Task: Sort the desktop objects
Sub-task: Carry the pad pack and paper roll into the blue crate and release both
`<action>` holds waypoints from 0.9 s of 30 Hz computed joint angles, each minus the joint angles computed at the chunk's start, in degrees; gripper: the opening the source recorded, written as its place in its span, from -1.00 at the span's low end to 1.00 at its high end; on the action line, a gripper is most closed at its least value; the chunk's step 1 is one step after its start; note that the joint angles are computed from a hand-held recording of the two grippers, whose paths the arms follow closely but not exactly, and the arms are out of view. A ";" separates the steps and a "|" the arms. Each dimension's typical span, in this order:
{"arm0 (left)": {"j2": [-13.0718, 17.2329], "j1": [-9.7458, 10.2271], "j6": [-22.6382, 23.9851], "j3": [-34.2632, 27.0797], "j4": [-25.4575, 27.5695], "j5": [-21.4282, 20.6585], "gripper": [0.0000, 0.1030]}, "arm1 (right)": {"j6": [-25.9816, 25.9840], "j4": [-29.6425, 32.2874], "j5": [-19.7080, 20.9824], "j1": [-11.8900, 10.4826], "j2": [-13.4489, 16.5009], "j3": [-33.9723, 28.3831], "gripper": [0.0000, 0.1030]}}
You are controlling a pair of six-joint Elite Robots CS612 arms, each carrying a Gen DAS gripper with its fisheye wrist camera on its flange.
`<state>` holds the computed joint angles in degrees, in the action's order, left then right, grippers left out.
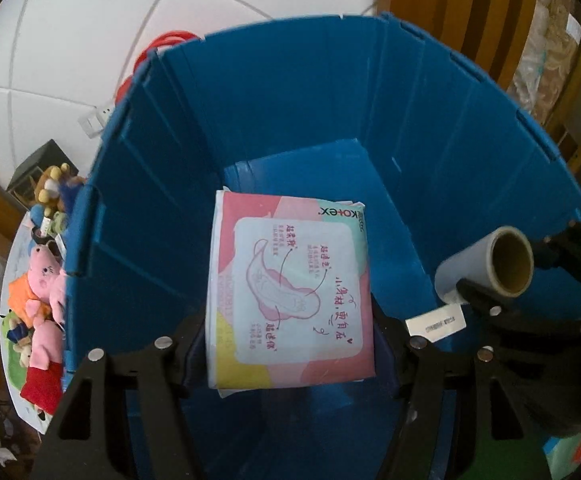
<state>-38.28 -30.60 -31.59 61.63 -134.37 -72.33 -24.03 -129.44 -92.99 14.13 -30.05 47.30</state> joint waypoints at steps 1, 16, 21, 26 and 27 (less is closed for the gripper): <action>0.14 0.05 -0.09 -0.14 0.20 -0.44 0.28 | -0.56 -0.69 0.28 0.02 -0.26 0.45 -0.13; -2.01 -0.61 -0.18 3.79 -3.32 1.98 0.53 | -3.61 1.11 -2.50 0.59 0.04 -0.27 -0.04; -3.49 -1.28 -0.44 6.68 -6.99 4.47 0.53 | -3.43 -1.81 -1.47 0.36 -1.42 2.45 0.35; -5.40 -2.24 -1.77 10.57 -11.66 8.76 0.53 | -3.91 -8.53 -0.59 0.12 -4.12 7.84 0.71; -5.74 -2.43 -2.05 11.31 -12.68 9.31 0.53 | -3.91 -10.03 0.22 -0.03 -4.89 9.20 0.80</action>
